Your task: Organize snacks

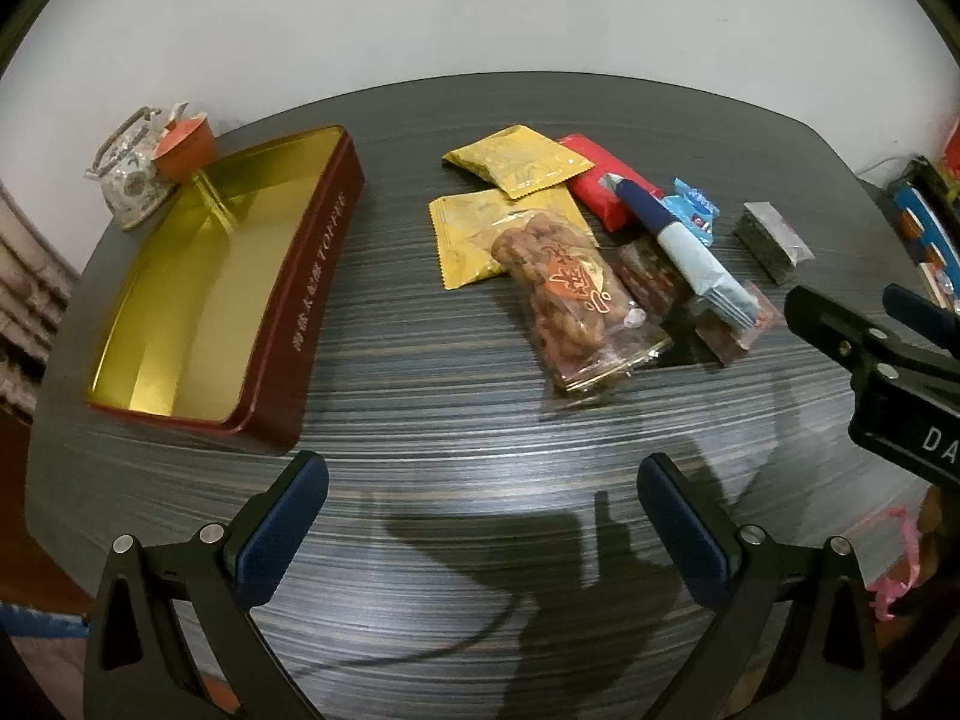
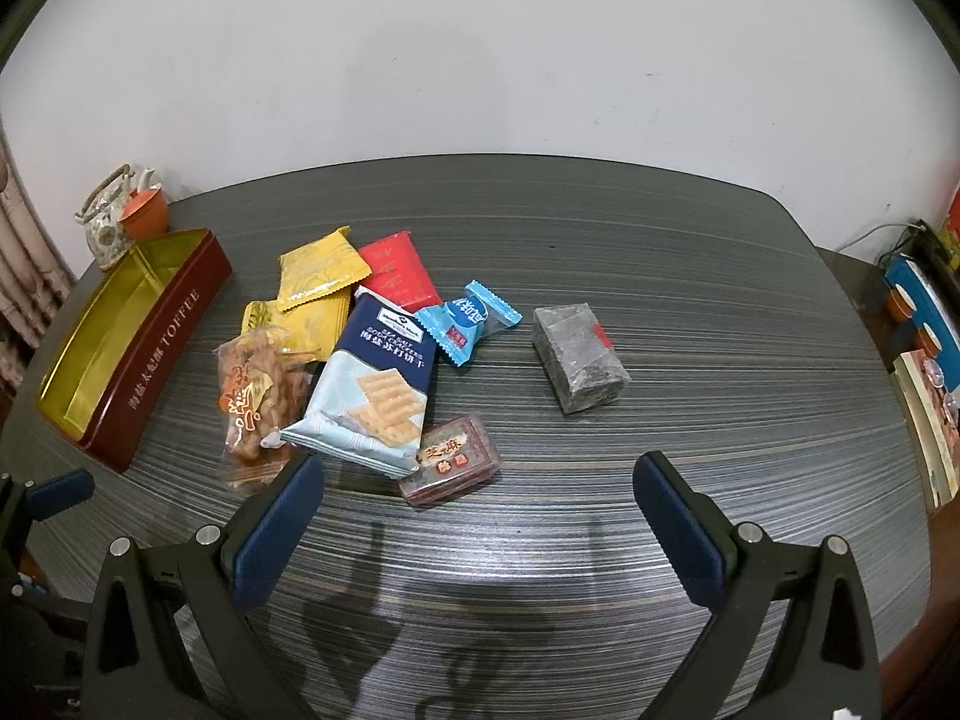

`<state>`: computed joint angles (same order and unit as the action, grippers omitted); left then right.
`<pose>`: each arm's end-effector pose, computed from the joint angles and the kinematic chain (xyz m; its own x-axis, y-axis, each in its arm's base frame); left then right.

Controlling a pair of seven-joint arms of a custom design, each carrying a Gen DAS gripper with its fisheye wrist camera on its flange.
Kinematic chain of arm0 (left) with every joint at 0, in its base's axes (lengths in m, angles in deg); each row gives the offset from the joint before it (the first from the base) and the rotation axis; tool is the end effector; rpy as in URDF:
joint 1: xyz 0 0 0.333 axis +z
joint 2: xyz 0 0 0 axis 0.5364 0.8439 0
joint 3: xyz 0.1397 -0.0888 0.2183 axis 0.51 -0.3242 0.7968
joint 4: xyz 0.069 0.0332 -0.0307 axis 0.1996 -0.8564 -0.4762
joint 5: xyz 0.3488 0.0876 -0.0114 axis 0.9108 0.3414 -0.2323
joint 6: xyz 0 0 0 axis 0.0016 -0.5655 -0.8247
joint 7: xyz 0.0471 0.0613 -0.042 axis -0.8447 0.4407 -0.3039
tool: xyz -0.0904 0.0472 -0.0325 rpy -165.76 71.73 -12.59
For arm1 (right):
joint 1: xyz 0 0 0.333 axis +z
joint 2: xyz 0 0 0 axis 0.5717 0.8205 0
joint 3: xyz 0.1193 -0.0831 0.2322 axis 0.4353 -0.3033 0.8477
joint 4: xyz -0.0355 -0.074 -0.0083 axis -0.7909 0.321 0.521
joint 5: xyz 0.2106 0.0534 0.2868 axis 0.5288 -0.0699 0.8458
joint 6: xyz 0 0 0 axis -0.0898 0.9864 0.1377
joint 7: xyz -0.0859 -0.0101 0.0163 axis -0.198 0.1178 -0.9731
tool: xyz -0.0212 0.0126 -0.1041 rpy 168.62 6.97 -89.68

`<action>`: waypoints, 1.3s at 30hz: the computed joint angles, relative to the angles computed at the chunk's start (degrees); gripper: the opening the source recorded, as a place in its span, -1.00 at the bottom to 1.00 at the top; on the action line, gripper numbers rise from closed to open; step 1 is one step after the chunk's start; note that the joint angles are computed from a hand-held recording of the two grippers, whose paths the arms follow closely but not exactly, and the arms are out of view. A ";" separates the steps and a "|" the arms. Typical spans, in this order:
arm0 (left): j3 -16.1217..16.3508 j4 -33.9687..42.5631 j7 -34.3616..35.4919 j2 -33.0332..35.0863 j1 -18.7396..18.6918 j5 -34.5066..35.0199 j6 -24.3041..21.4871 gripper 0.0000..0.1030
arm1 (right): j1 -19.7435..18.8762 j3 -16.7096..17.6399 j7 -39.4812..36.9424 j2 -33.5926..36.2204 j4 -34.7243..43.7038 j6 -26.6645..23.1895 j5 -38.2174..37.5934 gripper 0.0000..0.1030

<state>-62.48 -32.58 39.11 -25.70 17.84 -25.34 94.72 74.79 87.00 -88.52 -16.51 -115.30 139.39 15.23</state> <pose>0.5428 -0.2507 0.4024 -0.5098 -0.8590 -0.0473 -0.7537 0.4724 -0.4569 0.4370 0.4173 0.4048 -0.4442 -0.8959 0.0108 -0.6912 0.3349 -0.6404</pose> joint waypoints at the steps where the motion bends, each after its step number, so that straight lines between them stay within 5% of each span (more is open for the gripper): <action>1: 0.07 -0.02 -0.30 -0.03 -0.02 0.04 -0.09 0.98 | -0.03 0.00 0.00 -0.07 -0.12 0.17 0.02 0.99; 39: 0.97 -0.31 -4.29 0.00 -0.10 3.83 1.03 0.97 | -0.08 0.14 -0.26 -0.14 -0.27 1.54 0.02 0.99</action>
<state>-61.51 -32.88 34.82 -25.69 17.74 -21.51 95.74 74.71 87.14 -88.77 -16.65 -115.57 140.93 15.26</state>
